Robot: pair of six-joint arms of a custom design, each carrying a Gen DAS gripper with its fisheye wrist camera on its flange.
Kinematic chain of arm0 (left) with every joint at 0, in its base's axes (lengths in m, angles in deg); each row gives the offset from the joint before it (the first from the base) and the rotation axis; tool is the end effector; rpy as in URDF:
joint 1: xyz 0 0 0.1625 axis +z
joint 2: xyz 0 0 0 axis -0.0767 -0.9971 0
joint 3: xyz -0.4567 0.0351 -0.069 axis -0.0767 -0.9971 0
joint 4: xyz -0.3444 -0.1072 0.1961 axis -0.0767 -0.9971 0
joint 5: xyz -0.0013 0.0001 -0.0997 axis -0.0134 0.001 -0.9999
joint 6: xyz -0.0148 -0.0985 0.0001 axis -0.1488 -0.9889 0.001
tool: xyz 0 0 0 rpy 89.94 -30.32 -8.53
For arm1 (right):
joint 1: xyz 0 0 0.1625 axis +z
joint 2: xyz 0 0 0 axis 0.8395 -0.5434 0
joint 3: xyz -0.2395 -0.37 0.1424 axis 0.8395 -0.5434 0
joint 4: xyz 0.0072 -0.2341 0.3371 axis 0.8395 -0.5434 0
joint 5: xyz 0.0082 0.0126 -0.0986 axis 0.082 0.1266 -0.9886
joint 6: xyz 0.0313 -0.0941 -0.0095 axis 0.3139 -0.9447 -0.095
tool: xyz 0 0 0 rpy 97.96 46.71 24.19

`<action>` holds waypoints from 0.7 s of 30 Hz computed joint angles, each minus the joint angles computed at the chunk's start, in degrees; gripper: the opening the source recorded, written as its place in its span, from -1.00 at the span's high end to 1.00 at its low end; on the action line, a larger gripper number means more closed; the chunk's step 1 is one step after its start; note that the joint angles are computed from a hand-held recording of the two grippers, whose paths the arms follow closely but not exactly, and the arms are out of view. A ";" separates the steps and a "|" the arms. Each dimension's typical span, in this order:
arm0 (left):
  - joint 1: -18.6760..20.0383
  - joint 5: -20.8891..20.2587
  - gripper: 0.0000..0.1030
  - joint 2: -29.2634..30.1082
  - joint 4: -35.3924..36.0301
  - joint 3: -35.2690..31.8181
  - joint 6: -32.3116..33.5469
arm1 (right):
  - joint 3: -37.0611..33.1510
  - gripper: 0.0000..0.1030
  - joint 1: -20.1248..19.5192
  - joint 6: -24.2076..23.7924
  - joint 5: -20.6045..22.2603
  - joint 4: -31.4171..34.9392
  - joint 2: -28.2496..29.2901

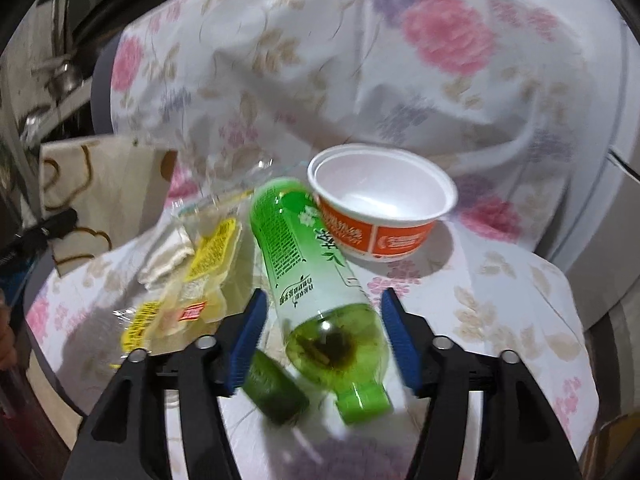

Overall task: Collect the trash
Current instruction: 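Grasp the green bottle with the right tool while the left tool holds the wrapper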

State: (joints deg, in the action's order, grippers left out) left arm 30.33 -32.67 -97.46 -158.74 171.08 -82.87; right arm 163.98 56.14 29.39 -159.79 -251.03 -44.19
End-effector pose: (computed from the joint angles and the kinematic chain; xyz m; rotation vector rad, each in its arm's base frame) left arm -0.2520 -0.3681 0.3047 0.2927 2.2645 -1.1072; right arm 0.2901 -0.4673 0.2188 0.8283 -2.3785 0.7265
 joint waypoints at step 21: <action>0.57 0.96 1.00 0.48 0.03 0.04 -1.29 | -4.05 -0.14 0.87 -8.37 -1.29 1.51 4.39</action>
State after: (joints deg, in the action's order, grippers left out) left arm 30.91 -31.70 -96.98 -158.71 171.12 -84.16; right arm 159.93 57.00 21.02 -161.07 -249.53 -39.80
